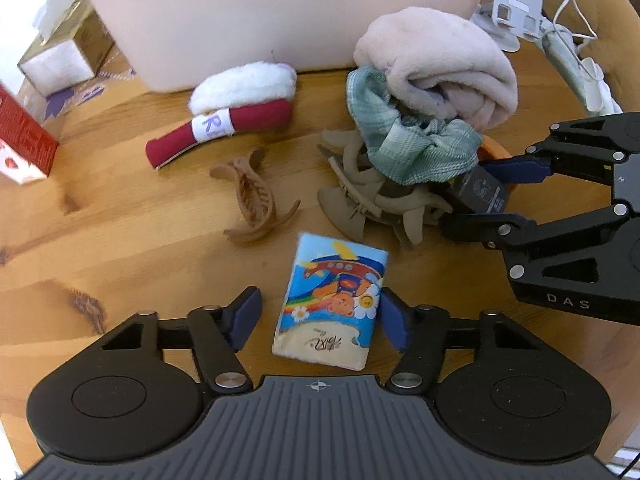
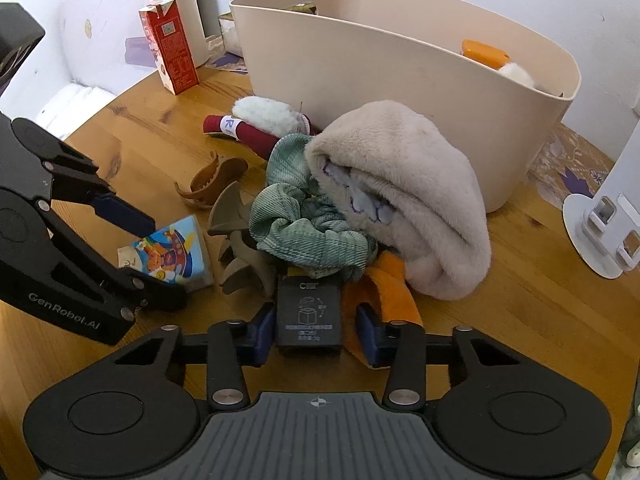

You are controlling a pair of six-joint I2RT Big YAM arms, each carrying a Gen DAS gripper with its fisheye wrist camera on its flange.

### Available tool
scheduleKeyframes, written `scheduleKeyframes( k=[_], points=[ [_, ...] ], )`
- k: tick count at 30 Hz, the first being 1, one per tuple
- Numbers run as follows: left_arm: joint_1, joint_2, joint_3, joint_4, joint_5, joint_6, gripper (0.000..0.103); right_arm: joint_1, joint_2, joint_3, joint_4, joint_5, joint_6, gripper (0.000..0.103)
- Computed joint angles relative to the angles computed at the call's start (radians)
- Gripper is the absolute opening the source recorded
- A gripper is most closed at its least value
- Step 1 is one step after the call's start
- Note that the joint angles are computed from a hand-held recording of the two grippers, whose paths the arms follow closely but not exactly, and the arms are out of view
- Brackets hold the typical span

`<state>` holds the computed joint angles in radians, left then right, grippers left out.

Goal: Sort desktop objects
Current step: 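Grasp the cartoon tissue pack with left tool while right tool grasps black box, then carry both held items over the basket and open both tools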

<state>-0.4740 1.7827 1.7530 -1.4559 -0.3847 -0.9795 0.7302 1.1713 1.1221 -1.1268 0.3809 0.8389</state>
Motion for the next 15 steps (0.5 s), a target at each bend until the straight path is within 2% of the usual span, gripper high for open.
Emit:
scheduleKeyframes(
  k=[2, 3, 6, 15],
  points=[
    [0.0, 0.001, 0.003, 0.008, -0.003, 0.019, 0.05, 0.002, -0.002, 0.0, 0.0, 0.002, 0.008, 0.035],
    [0.0, 0.002, 0.007, 0.011, -0.001, 0.028, 0.048, 0.004, -0.004, 0.0, 0.0, 0.003, 0.016, 0.033],
    [0.0, -0.005, 0.0, 0.028, 0.014, 0.042, 0.047, 0.012, -0.003, 0.007, -0.011, 0.01, 0.041, 0.031],
    [-0.024, -0.046, -0.036, 0.037, -0.006, 0.065, 0.046, 0.049, 0.003, 0.041, -0.092, 0.025, 0.188, 0.029]
  ],
)
